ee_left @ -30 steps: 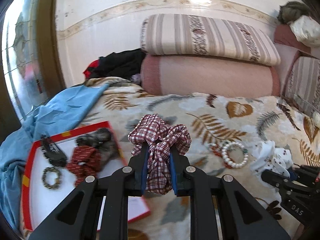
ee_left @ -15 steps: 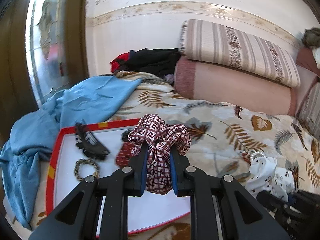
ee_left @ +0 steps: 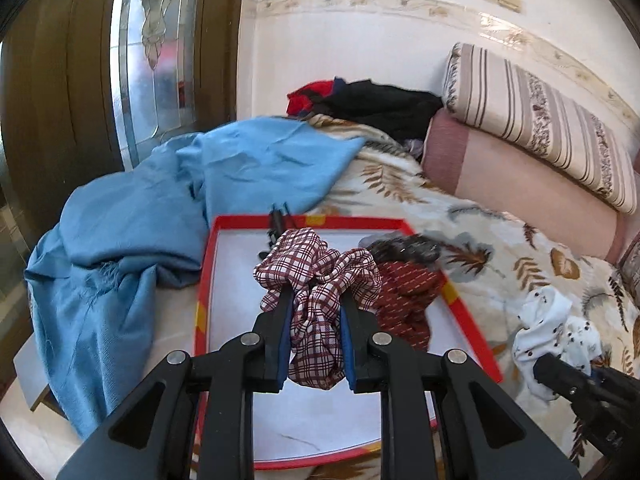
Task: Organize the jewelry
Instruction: 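Carry the gingham and white scrunchies with both grippers over the red box, then lower both scrunchies into the box and open both grippers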
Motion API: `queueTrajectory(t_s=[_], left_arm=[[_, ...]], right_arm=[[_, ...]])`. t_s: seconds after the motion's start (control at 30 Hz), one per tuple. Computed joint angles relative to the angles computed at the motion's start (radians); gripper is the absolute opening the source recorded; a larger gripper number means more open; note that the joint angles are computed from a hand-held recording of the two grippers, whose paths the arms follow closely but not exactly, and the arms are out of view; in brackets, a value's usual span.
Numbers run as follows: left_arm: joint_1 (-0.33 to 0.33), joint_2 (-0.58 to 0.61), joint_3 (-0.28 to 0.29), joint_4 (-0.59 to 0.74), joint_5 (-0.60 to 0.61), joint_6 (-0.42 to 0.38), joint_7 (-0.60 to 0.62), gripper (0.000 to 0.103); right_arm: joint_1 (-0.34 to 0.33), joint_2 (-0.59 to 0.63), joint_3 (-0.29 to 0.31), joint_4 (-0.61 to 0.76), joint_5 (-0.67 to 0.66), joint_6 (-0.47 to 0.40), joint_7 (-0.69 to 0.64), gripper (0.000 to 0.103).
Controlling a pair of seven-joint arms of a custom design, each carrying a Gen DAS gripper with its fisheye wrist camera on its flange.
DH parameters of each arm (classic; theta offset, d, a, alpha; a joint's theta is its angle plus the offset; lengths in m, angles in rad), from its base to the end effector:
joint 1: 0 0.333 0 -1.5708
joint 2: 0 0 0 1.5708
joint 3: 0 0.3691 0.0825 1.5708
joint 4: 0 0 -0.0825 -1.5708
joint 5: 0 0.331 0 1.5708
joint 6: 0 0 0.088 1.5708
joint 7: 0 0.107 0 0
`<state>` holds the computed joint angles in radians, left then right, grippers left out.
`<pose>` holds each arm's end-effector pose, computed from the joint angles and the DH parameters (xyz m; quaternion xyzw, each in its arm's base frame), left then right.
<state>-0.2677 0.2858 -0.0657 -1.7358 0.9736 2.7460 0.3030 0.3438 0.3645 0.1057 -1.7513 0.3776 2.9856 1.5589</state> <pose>0.6017 -0.2372 0.5573 -0.6831 0.5784 -0.3209 0.3095 0.6200 0.2564 0.5415 -0.6669 0.6092 -0.1199 0.4121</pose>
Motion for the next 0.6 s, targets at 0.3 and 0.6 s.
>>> queueTrajectory(t_s=[0.3,0.6], left_arm=[[0.015,0.005,0.007,-0.004,0.002,0.015,-0.020,0.019],[0.015,0.000,0.012,-0.013,0.010,0.003,-0.035,0.019]], right_arm=[[0.041,0.039,-0.014,0.051,-0.036,-0.041,0.015,0.021],[0.066,0.097,-0.030,0.141,-0.085,-0.093,0.039,0.021]])
